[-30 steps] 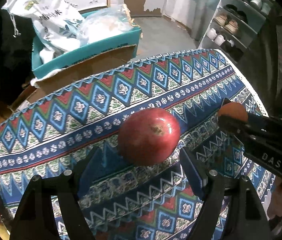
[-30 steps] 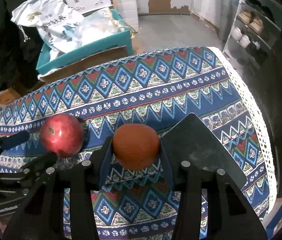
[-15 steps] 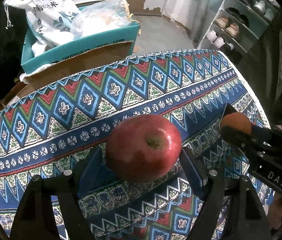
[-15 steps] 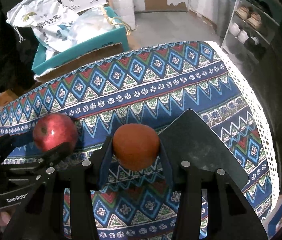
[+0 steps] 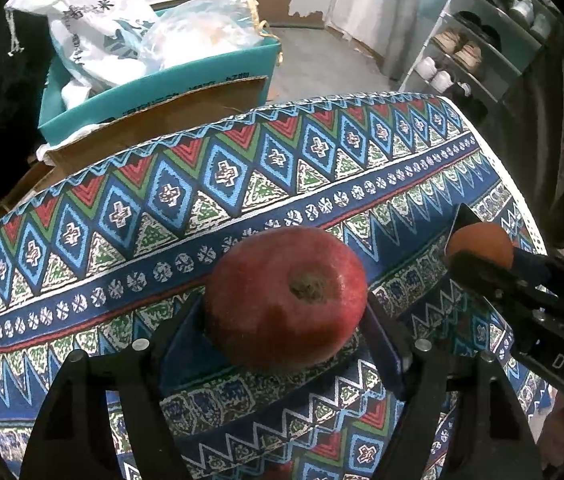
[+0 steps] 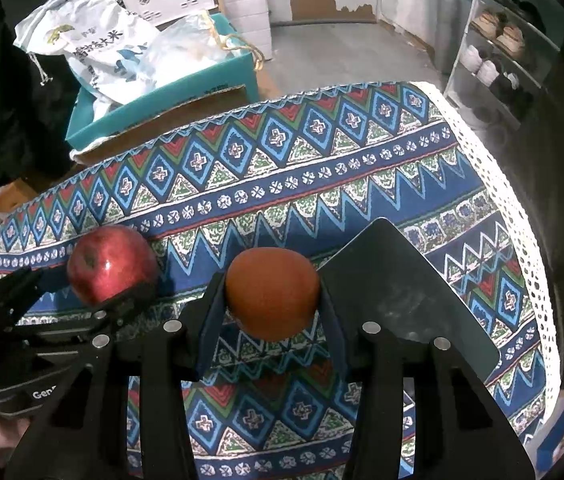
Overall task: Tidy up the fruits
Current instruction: 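Lift the tangerine and red apple and carry them over the bowl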
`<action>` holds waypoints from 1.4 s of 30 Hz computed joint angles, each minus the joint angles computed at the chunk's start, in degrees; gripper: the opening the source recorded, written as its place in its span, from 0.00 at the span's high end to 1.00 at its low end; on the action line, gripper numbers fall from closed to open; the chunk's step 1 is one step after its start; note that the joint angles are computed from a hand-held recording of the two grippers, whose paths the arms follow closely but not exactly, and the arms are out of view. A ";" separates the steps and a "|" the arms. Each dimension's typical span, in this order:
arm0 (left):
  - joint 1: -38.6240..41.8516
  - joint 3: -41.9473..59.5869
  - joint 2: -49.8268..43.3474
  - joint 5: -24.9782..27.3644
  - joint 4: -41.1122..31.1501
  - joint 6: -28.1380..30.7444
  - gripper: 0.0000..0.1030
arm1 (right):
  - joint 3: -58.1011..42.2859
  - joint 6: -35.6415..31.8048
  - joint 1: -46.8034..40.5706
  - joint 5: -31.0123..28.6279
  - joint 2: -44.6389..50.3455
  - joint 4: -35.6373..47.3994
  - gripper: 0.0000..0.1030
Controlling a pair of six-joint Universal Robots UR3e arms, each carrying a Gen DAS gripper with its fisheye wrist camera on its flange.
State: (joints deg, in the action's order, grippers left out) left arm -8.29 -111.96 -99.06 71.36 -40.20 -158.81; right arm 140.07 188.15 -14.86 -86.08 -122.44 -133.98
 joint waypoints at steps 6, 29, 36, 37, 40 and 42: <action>1.33 -2.80 4.08 -0.43 0.32 -0.42 0.25 | -1.13 0.54 2.42 -1.76 0.82 -0.59 0.56; 19.00 -5.15 33.49 -5.97 -24.71 12.66 0.25 | -12.80 4.45 12.87 -6.67 -4.06 9.04 0.57; 33.13 1.09 41.72 -12.80 -43.28 23.91 0.25 | -18.44 7.38 17.40 -6.91 -3.37 11.09 0.57; 34.83 2.08 42.39 -13.48 -45.47 25.52 0.25 | -19.22 7.95 18.47 -7.57 -2.94 11.18 0.57; 41.04 5.21 44.47 -15.84 -53.25 31.31 0.25 | -22.27 9.70 21.64 -9.15 -1.48 11.52 0.57; 45.73 7.32 46.01 -17.33 -59.20 35.83 0.25 | -24.14 10.79 23.69 -10.24 -0.42 11.80 0.57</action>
State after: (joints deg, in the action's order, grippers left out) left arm 37.44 -104.64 -53.04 54.03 -99.41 -122.98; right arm 115.93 198.94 8.83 -96.32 -122.86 -122.17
